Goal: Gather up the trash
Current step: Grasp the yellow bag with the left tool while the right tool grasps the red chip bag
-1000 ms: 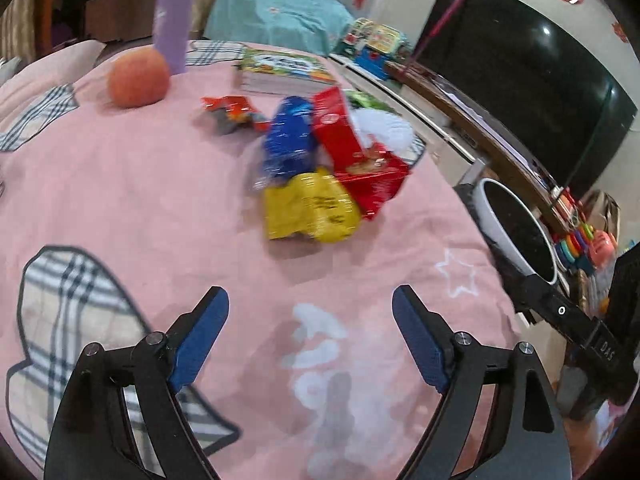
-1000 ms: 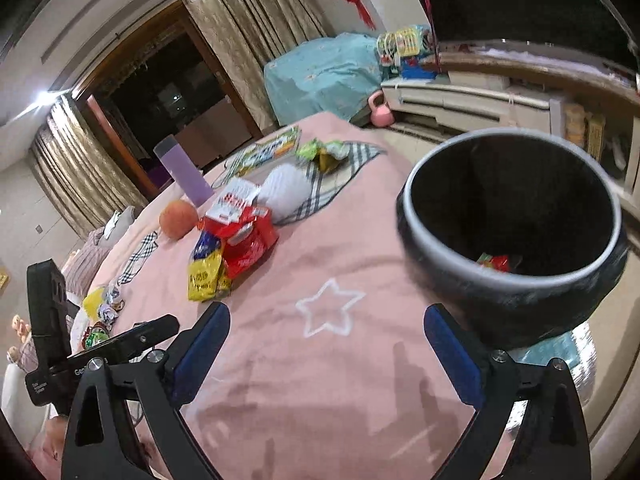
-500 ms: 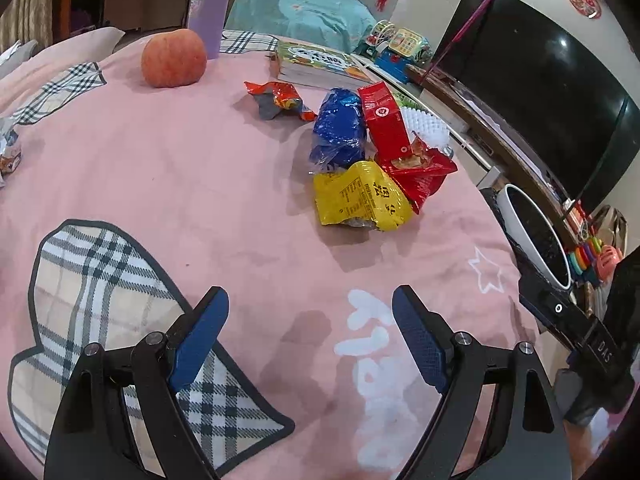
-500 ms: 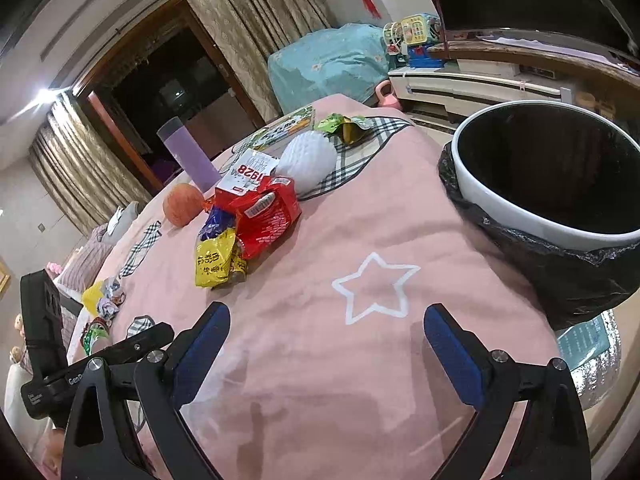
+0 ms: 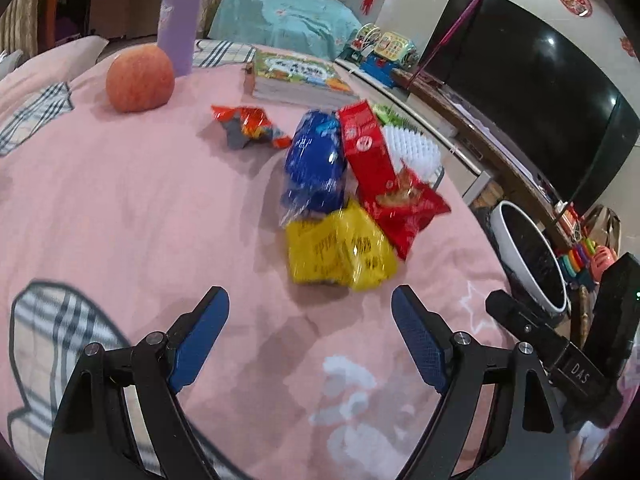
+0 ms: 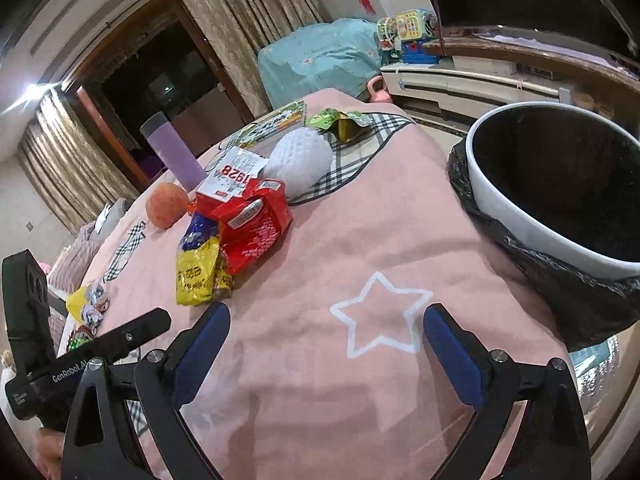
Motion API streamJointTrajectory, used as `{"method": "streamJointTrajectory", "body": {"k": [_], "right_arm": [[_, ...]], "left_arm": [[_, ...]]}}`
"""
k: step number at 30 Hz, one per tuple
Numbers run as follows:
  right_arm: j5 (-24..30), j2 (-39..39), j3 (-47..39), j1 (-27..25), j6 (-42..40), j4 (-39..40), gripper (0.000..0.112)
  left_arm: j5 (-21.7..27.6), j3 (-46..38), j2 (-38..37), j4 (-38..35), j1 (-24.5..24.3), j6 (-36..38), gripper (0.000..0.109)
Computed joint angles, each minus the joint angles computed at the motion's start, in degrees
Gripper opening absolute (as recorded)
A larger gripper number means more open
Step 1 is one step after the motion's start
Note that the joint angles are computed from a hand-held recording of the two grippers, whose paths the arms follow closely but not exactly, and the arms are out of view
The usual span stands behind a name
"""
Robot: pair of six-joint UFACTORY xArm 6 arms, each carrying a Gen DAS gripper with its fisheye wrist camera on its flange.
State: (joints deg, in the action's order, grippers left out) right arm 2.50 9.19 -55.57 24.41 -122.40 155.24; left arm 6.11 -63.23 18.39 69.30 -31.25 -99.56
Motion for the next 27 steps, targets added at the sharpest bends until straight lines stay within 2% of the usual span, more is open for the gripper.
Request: {"method": "streamJointTrajectory", "body": {"k": [2,4,6,7,8,9,11,16,19,22,24,27], "right_arm": [[0.24,0.32,-0.28,-0.18,1.73,-1.43,0.098],[0.22,0.77,-0.73,0.00,5.36,-4.90,0.098],[0.29,1.22,-1.25,0.12,7.14,-6.67,0.098],[0.29,1.46,-1.56,0.23,8.09,-7.58,0.098],[0.47,1.74,-1.88,0.29,8.82,-8.31,0.097],[0.55,2.05,-2.31,0.36,9.63,-9.24,0.097],[0.91,2.55,-2.95,0.66,11.36,-11.15,0.096],[2.71,4.50,-5.45,2.07,16.63,-17.99,0.095],[2.88,6.84,-7.77,3.46,23.80,-25.87,0.094],[2.63,9.25,-10.36,4.46,27.37,-30.11,0.093],[1.62,11.23,-12.66,5.10,29.82,-33.00,0.090],[1.07,13.79,-14.89,5.78,37.56,-40.73,0.083]], "left_arm": [[-0.11,-1.40,1.01,0.18,0.09,0.48,0.079],[-1.75,-3.33,3.28,-4.41,0.38,5.91,0.073],[-2.14,-4.70,5.46,-12.96,0.09,14.77,0.053],[-3.09,-5.02,6.51,-17.84,0.08,19.70,0.047],[-4.45,-5.00,7.32,-21.57,0.16,23.41,0.032],[-4.68,-5.10,7.77,-22.90,0.21,24.76,0.026],[-5.01,-5.10,7.65,-18.92,0.84,21.40,0.020],[-7.60,-1.68,4.46,-8.88,3.05,12.75,0.015],[-8.60,1.12,1.83,-4.64,4.09,8.87,0.014],[-8.85,3.23,0.11,-3.40,4.90,7.71,0.014],[-7.63,3.84,-0.07,-5.32,4.58,9.51,0.014],[-7.84,3.43,0.66,-5.78,4.54,9.14,0.017]]}}
